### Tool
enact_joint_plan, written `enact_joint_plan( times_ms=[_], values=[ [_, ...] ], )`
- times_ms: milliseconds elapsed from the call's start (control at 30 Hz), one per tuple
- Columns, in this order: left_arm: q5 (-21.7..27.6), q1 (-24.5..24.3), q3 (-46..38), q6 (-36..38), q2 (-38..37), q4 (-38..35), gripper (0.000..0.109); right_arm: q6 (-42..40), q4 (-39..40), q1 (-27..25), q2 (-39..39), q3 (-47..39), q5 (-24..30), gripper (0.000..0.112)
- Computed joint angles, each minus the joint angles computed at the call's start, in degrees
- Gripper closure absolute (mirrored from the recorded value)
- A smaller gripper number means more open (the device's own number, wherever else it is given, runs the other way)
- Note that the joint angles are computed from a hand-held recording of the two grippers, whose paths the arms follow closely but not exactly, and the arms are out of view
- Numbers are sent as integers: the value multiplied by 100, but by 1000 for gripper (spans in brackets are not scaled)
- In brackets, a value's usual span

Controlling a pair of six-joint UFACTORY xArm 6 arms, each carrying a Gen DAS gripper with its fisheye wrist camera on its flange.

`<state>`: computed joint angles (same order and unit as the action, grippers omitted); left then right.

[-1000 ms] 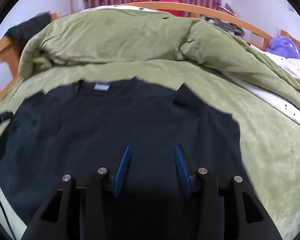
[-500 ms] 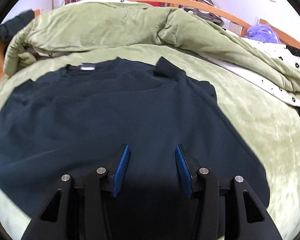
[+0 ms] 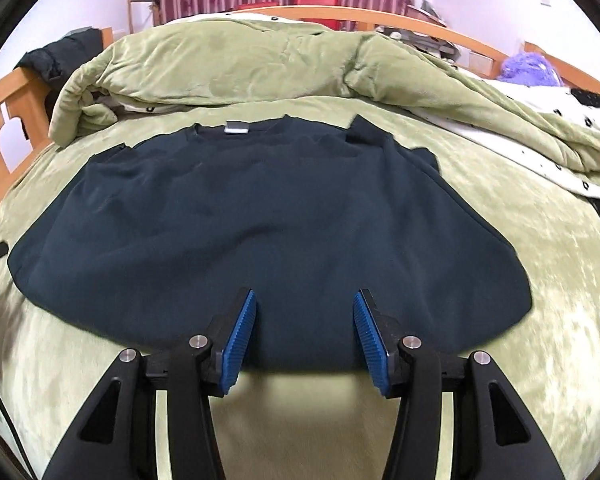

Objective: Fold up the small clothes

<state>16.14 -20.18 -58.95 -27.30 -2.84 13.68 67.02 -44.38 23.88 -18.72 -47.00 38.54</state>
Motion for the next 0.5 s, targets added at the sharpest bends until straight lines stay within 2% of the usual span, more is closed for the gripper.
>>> enact_joint_plan(
  times_ms=[133,267,400,500],
  values=[
    [-138,-22,395,-222,-143,147,53,249,-567,107,-373,223,750,62],
    [-96,-113,474,-217,-46,163,53,173,-595,-138,-818,577,1086,62],
    [-159,-206,484,246,41,-523,53,-214,46,-682,-1198,1057,713,62],
    [-179,-238,449,650,70,-1086,53,-252,249,-964,-1422,1330,497,62]
  ],
)
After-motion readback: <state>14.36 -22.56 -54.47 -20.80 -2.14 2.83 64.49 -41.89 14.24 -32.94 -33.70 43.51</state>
